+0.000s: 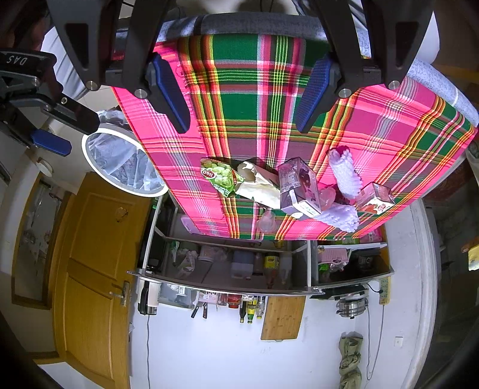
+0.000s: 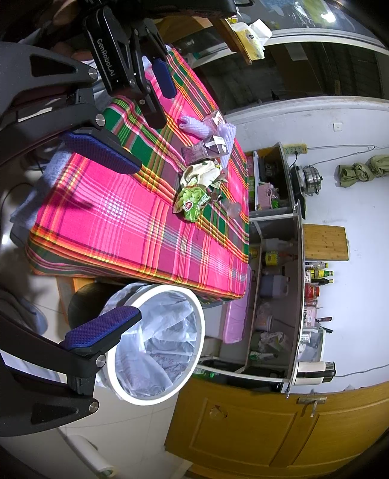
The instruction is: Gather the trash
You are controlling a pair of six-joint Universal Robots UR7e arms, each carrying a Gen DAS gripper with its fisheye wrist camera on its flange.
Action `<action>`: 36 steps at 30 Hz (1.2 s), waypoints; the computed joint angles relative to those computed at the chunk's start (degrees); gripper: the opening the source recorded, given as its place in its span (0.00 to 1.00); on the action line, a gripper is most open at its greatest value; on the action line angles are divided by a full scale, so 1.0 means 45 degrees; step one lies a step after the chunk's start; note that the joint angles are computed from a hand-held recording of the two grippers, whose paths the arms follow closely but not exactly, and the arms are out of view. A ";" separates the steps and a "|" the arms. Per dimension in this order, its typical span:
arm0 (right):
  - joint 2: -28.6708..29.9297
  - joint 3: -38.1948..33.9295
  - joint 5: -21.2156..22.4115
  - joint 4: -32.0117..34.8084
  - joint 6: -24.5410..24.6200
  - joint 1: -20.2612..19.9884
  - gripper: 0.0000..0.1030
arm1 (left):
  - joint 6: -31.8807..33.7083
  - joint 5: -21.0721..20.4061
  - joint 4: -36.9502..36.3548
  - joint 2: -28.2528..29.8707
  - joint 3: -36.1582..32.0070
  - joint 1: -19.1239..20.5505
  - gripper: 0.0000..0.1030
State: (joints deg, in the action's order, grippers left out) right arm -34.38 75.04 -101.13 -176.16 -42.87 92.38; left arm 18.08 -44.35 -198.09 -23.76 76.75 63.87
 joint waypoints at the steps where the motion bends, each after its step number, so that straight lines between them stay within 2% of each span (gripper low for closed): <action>1: 0.0006 -0.0009 0.0001 0.0006 -0.0002 -0.0001 0.88 | 0.0005 -0.0013 -0.0012 0.0005 -0.0004 0.0008 0.70; 36: 0.0010 0.0002 -0.0041 -0.0025 -0.0018 0.0034 0.88 | -0.0061 0.0062 -0.0030 -0.0163 0.0160 -0.0099 0.70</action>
